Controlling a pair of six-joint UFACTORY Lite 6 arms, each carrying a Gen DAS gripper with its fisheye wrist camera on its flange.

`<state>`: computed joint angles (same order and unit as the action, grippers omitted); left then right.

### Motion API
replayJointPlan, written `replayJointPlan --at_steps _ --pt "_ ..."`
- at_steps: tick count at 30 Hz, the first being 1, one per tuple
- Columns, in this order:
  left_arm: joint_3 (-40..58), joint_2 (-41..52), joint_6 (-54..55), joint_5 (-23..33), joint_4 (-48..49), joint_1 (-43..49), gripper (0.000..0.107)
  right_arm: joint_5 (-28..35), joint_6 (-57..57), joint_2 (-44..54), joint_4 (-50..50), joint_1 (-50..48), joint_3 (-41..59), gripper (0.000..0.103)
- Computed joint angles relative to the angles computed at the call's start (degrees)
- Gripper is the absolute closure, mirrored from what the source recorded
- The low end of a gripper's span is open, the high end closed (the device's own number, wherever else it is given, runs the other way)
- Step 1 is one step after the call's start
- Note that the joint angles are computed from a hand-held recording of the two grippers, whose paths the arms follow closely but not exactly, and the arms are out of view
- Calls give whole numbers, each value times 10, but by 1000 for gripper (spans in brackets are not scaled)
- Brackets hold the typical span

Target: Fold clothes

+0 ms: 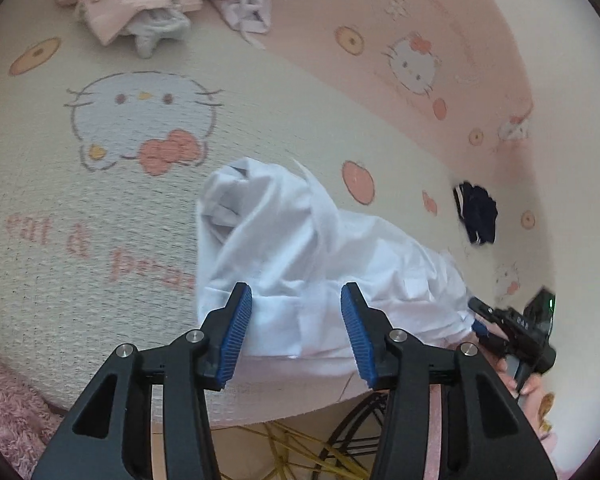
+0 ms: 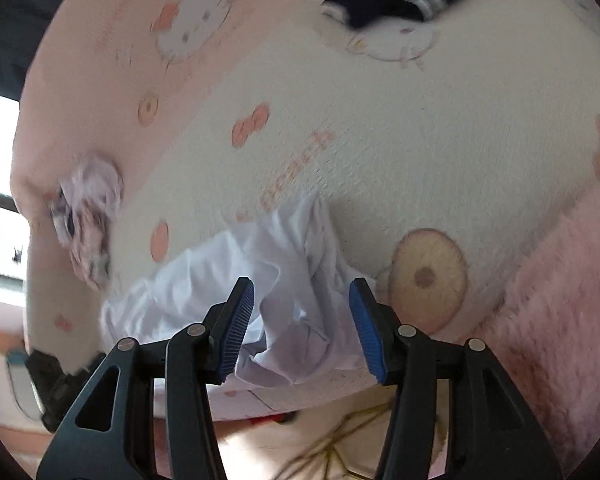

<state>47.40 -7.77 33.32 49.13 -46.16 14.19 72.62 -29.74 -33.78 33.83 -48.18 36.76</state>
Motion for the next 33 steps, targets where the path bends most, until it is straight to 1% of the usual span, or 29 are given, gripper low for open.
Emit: replayJointPlan --at_steps 1,3,5,6,7,9,10,12,14,16,17,19,20,23,24,25,27,29,31,32,33 --pt "-1 -4 -9 -6 13 -9 58 -10 15 -5 -20 44 4 50" --pt "-4 -12 -19 -8 36 -17 58 -45 56 -44 -71 132 -2 61" --pt "-10 -23 -18 0 35 -12 58 -52 102 -71 -135 236 -1 65" --pt "-12 -24 -14 6 27 -6 58 -49 123 -75 -163 285 -2 65" --pt "-15 -27 -12 13 22 4 58 -43 139 -75 -185 319 -6 65" --pt "-22 -37 -12 19 23 20 58 -37 153 -82 -206 327 -12 66" --pt "-23 -41 -17 15 30 22 58 -34 139 -86 -198 299 -9 65" --pt "-25 -43 -25 5 37 27 58 -38 131 -96 -206 251 4 59" --pt "-23 -33 -21 3 29 30 58 -50 133 -103 -220 214 15 58" --pt "-20 -10 9 21 -13 37 58 -55 114 -99 -200 174 20 58" --pt "-19 1 25 33 -37 40 58 -42 75 -87 -161 135 21 58" --pt "-22 23 49 58 -75 55 57 18 -22 -35 -63 34 23 58" --pt "-31 31 58 75 -92 75 57 47 -50 -10 -31 -4 22 58" --pt "-51 59 84 125 -138 140 57 99 -72 51 9 -90 5 58" --pt "-53 64 85 131 -145 156 57 103 -64 67 11 -96 4 58" --pt "-52 62 81 125 -141 162 57 91 -56 64 3 -77 4 58" --pt "-45 49 56 87 -118 146 57 60 -22 57 -22 -19 6 56" --pt "-39 47 51 72 -113 120 57 22 20 21 -56 80 -9 56" --pt "-33 28 3 8 -52 62 57 -16 73 -16 -97 178 -20 64" --pt "-29 21 -32 -23 -12 31 59 -29 96 -30 -113 214 -19 69" --pt "-26 13 -76 -55 39 -1 65 -42 121 -44 -132 252 -16 76"
